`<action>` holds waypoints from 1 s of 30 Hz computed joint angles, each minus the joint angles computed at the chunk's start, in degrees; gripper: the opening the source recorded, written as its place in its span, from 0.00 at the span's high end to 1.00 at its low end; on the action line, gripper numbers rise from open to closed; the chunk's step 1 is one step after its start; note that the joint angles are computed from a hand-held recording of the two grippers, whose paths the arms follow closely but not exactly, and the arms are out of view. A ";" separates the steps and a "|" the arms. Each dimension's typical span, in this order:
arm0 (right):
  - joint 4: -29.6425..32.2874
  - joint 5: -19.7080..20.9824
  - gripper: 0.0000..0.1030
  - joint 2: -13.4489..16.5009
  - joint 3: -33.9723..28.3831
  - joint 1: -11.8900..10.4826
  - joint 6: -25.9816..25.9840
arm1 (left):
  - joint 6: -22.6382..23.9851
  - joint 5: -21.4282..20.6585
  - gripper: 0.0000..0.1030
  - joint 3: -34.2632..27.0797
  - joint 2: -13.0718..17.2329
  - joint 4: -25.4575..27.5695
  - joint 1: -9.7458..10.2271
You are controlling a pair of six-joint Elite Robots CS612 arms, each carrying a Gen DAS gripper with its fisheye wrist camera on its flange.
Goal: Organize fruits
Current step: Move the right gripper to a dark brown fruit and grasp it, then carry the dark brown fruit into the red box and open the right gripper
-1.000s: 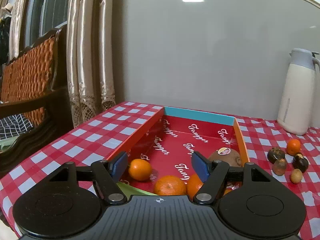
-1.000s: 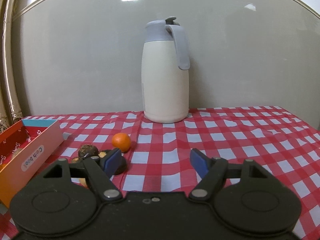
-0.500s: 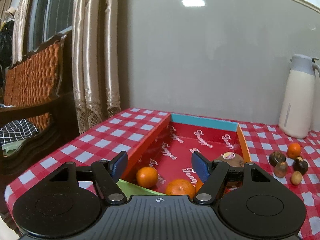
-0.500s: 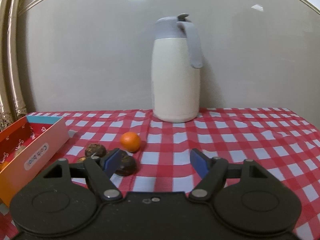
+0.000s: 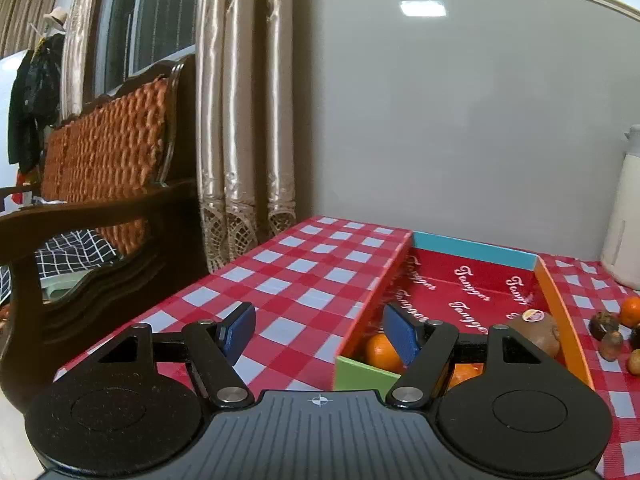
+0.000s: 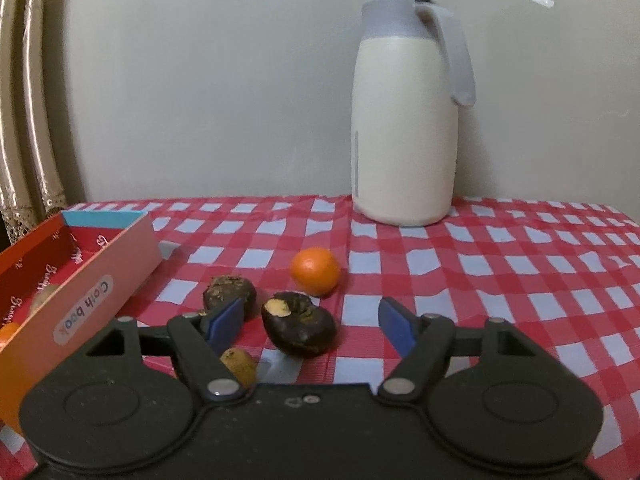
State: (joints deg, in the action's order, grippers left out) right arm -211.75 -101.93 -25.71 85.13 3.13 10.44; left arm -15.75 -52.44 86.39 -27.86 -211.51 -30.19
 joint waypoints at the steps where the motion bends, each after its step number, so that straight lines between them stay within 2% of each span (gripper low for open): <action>1: 0.75 0.10 0.31 0.04 -0.28 -0.02 0.11 | 0.01 0.00 0.32 0.02 0.01 0.09 0.12; 10: 5.44 -0.38 0.37 0.47 -2.18 0.15 0.39 | -0.51 0.06 0.32 0.75 -0.22 -0.07 0.59; 14: 7.94 0.14 0.43 0.22 -2.46 -0.12 1.51 | -0.74 0.15 0.32 1.05 -0.31 -0.13 0.66; 16: 9.13 1.23 0.48 0.05 -2.41 -0.35 2.15 | -0.94 0.06 0.32 1.20 -0.36 -0.12 0.73; 17: 9.82 1.86 0.56 -0.05 -2.39 -0.44 2.36 | -1.02 0.12 0.32 1.25 -0.38 -0.13 0.75; 18: 10.09 1.66 0.57 -0.06 -2.44 -0.35 2.26 | -1.11 0.12 0.32 1.28 -0.40 -0.14 0.77; 23: 9.20 0.14 0.58 0.02 -2.46 0.08 1.10 | -1.13 -0.02 0.32 1.64 -0.55 -0.49 0.82; 30: 6.05 -0.03 0.58 -0.71 -1.17 0.39 -0.26 | -0.99 0.69 0.32 2.39 -0.92 -0.86 0.74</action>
State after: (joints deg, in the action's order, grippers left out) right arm -205.70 -101.96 -26.42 83.96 3.53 10.18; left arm -16.74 -51.75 88.78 -28.78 -212.37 -29.45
